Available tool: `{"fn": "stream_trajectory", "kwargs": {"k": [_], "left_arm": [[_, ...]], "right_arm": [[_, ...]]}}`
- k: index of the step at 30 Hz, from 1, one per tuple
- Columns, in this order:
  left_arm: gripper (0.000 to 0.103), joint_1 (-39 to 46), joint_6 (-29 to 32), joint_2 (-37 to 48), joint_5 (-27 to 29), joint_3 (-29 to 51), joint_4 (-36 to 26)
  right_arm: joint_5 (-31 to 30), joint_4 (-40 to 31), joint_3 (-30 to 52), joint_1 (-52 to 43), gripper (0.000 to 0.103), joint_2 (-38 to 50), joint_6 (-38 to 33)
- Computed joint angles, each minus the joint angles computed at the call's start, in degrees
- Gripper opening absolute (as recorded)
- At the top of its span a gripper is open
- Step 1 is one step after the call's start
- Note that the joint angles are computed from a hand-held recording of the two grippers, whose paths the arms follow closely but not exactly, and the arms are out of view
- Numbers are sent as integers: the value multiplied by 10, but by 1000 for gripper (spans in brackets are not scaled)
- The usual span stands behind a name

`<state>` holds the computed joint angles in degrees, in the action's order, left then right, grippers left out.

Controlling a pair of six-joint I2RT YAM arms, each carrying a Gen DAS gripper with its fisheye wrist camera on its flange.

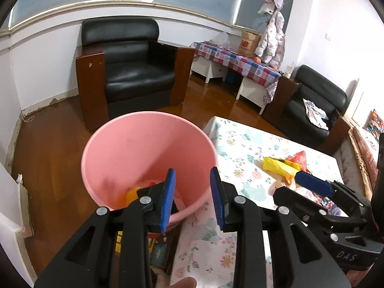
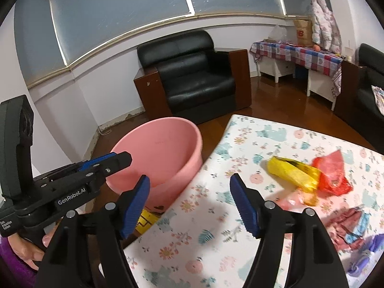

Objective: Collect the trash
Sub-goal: 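Move both open tools back over the remaining trash on the table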

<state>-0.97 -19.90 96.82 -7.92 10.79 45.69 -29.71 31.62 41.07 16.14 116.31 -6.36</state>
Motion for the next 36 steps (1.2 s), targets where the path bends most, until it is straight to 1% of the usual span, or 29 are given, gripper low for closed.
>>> {"fn": "stream_trajectory", "kwargs": {"k": [7,15,16,17,21,27,31,34,36], "left_arm": [[30,-83,-37,-1,-53,14,-31],[31,-153,-76,7,-99,27,-52],[35,-163,-82,9,-106,30,-56],[41,-167,-84,9,-108,32,-60],[42,-197,-96,9,-129,43,-75],[42,-214,-99,10,-129,44,-68],[42,-222,-93,25,-117,42,-41],[42,-227,-88,48,-99,53,-31],[42,-229,-83,66,-76,66,-31]], "right_arm": [[-27,-1,-35,-54,70,-24,-14],[-44,-3,-62,-99,70,-50,-31],[-45,-3,-64,-103,71,-51,-33],[-45,-1,-68,-104,71,-53,-34],[-51,1,-78,-118,71,-63,-39],[-60,2,-94,-158,71,-74,-57],[-64,-4,-98,-202,71,-65,-74],[-61,2,-101,-245,71,-52,-85],[-60,2,-100,-278,71,-42,-93]]}}
